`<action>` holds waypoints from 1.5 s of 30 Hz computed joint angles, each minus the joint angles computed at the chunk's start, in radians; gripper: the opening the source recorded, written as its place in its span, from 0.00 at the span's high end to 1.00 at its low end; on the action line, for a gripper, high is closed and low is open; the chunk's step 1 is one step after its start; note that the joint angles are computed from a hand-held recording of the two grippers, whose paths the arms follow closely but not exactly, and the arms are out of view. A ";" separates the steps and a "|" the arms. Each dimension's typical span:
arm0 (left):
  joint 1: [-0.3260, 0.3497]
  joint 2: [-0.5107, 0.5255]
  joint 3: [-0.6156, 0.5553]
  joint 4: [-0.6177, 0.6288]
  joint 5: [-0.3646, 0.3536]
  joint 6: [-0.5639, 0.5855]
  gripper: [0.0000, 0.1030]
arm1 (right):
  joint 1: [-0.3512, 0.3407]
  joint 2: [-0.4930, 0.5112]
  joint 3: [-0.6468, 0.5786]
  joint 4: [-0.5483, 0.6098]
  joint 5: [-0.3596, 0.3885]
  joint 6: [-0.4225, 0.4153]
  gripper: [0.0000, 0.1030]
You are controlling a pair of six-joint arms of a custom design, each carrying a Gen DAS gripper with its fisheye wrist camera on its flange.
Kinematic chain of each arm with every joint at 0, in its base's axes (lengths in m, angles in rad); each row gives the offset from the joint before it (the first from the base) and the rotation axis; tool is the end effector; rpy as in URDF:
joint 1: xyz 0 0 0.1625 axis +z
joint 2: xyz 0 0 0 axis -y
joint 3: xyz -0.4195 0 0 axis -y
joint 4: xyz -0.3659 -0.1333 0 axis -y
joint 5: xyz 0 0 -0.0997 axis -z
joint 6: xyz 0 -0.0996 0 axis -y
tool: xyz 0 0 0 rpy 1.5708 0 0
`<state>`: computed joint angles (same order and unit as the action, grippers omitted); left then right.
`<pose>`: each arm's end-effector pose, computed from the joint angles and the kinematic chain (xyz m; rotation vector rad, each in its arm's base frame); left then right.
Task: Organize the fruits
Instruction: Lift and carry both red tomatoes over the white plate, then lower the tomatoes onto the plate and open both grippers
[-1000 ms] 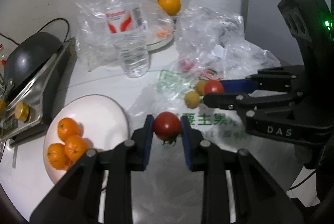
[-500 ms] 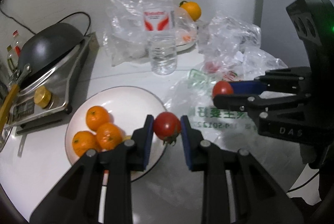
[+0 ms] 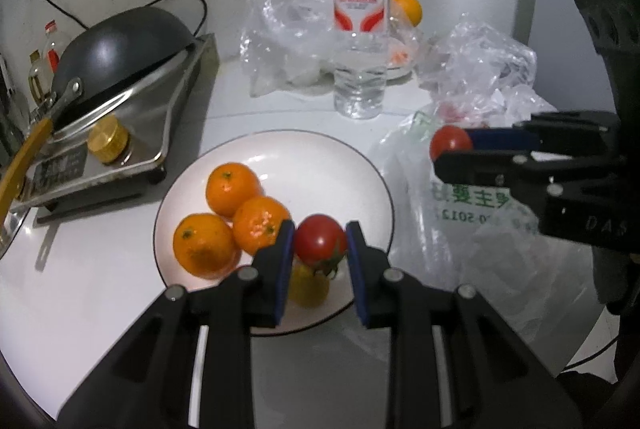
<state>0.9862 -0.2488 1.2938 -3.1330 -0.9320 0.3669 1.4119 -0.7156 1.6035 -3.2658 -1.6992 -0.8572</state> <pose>-0.2347 -0.7038 -0.0709 0.9380 2.2917 -0.7373 0.0102 -0.6982 0.1576 0.7936 -2.3811 0.8575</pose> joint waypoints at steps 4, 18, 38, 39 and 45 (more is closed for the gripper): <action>0.003 0.001 -0.006 0.018 -0.013 -0.001 0.74 | 0.001 0.013 -0.020 0.020 -0.002 0.002 0.72; 0.014 -0.025 0.024 0.037 -0.015 -0.007 0.74 | 0.008 0.037 -0.050 0.063 0.012 -0.006 0.72; 0.020 -0.066 0.085 -0.007 -0.031 0.010 0.64 | 0.030 0.090 -0.098 0.112 -0.041 -0.007 0.72; 0.022 -0.070 0.090 -0.012 -0.033 0.007 0.64 | 0.032 0.094 -0.103 0.112 -0.050 -0.008 0.72; 0.030 -0.066 0.090 -0.016 -0.025 0.005 0.64 | 0.045 0.105 -0.113 0.115 -0.062 -0.021 0.72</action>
<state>1.0166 -0.3148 1.3841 -3.1486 -0.9575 0.3715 1.4564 -0.6110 1.4901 -3.1512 -1.7608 -0.8778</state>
